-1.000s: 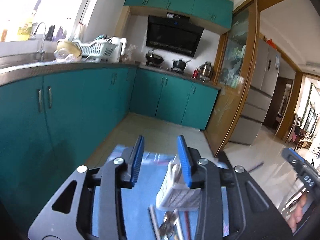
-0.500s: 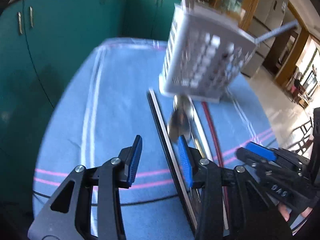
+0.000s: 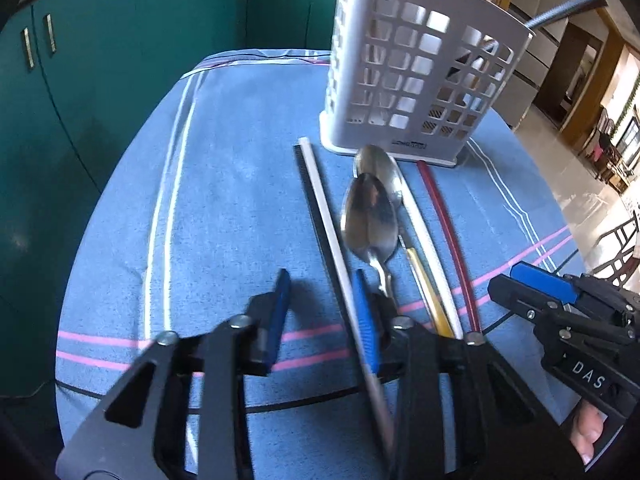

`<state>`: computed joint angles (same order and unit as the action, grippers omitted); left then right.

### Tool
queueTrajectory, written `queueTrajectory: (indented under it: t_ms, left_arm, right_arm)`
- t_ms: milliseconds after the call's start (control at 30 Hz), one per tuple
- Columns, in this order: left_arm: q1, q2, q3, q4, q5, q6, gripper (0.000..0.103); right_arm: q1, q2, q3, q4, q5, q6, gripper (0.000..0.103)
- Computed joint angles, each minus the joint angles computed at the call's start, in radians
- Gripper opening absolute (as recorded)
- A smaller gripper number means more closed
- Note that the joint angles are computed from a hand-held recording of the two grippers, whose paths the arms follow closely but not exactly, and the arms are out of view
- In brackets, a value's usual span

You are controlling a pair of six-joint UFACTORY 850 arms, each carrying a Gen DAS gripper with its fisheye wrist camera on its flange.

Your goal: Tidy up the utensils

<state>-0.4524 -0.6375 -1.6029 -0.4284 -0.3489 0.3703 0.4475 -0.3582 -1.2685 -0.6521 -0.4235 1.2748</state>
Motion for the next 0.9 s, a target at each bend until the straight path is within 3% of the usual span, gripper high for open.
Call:
queueTrajectory:
  t_ms: [33,167,367,567,700,833,900]
  left_arm:
    - [0.003,-0.001,-0.004,-0.015,-0.006,0.011,0.011]
    - [0.016,0.009,0.006,-0.051,-0.005,0.026,0.000]
    - [0.023,0.017,0.018,-0.077,-0.011,0.040,0.000]
    - [0.015,0.021,0.025,0.030,0.003,-0.054,0.001]
    - [0.018,0.013,0.013,0.001,-0.030,-0.035,0.018]
    - [0.017,0.023,0.029,-0.040,-0.022,0.006,0.018]
    - [0.011,0.019,0.025,0.010,-0.020,-0.034,0.018]
  right_arm:
    - [0.001,-0.003,-0.003,0.002,0.002,-0.006,0.033]
    - [0.009,-0.027,-0.031,0.030,0.004,-0.059,0.033]
    - [0.026,-0.082,-0.096,0.012,-0.053,-0.089,0.033]
    - [0.031,-0.101,-0.120,-0.005,-0.102,-0.079,0.014]
    - [0.026,-0.086,-0.103,0.002,-0.105,-0.062,0.014]
    - [0.024,-0.074,-0.087,-0.007,-0.107,-0.042,0.014]
    - [0.024,-0.075,-0.089,-0.015,-0.124,-0.033,0.016]
